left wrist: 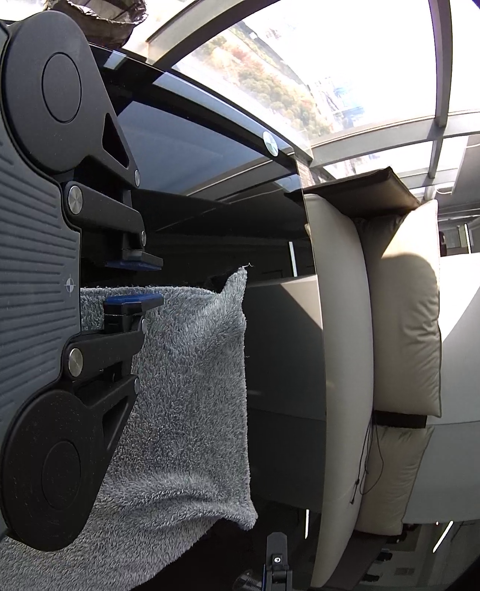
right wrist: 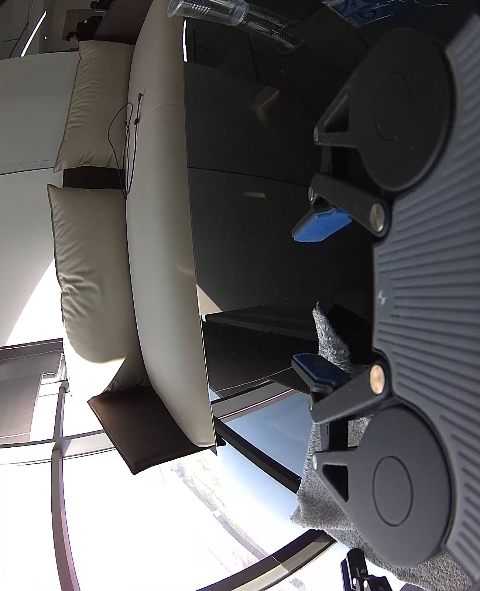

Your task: Fold towel

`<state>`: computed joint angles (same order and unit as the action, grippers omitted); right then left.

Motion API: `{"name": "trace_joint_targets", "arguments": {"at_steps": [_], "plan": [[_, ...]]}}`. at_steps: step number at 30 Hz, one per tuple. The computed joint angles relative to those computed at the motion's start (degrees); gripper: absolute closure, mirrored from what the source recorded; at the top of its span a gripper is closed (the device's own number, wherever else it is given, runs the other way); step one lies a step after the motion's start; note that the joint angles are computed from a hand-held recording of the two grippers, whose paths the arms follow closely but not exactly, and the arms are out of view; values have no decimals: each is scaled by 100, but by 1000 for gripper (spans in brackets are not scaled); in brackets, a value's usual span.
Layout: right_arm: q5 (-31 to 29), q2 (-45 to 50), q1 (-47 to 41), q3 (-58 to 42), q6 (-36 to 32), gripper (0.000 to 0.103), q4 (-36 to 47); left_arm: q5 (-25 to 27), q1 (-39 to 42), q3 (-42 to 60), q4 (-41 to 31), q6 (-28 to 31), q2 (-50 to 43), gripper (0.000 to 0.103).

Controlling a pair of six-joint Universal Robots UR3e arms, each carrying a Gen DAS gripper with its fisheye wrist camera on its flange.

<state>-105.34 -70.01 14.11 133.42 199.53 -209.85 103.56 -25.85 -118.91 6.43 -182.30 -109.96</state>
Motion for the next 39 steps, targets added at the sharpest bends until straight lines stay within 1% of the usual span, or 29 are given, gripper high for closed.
{"name": "trace_joint_targets", "arguments": {"at_steps": [3,5,9,11,13,14,16,18,20,23,24,25,26,28,30,33,35,36,38,39], "plan": [[-11,-328,170,334,-39,33,244,-86,35,-172,-84,-47,220,90],[2,-523,313,551,-24,33,352,-270,112,-426,-200,-169,531,89],[-154,-972,729,947,103,33,479,-499,180,-943,-284,-353,1134,89],[-240,-1194,987,1129,251,33,510,-538,160,-1197,-315,-389,1445,86],[-360,-1356,1271,1238,365,33,596,-511,96,-1426,-310,-446,1702,81],[-460,-1409,1427,1260,412,33,658,-588,100,-1594,-347,-459,1902,79],[-654,-1514,1722,1311,546,33,806,-727,99,-1865,-468,-424,2245,69],[-760,-1639,1935,1412,710,33,911,-713,50,-2056,-522,-448,2471,64],[-859,-1768,2127,1517,855,33,995,-789,53,-2278,-645,-470,2791,64],[-1053,-1918,2443,1629,1097,33,1156,-968,94,-2588,-888,-487,3309,68],[-1078,-1958,2509,1660,1162,33,1203,-984,82,-2659,-915,-492,3406,74],[-1104,-1991,2577,1687,1225,33,1245,-976,63,-2704,-996,-492,3504,78],[-1130,-2008,2644,1709,1280,33,1271,-966,42,-2747,-1077,-493,3599,80],[-1158,-2047,2760,1758,1378,33,1317,-1019,49,-2812,-1195,-475,3739,86],[-1128,-2077,2812,1801,1443,33,1355,-964,5,-2833,-1236,-518,3781,87],[-1274,-2077,3020,1781,1634,35,1484,-969,-14,-2899,-1275,-578,3832,94],[-1281,-2076,3106,1764,1683,44,1568,-945,-52,-2916,-1276,-628,3802,98],[-1265,-2057,3136,1754,1686,47,1600,-872,-120,-2902,-1252,-656,3749,98],[-1253,-2001,3205,1698,1696,59,1700,-788,-219,-2870,-1191,-695,3658,99],[-1243,-1966,3219,1670,1689,62,1738,-738,-276,-2852,-1188,-727,3629,100]]}}
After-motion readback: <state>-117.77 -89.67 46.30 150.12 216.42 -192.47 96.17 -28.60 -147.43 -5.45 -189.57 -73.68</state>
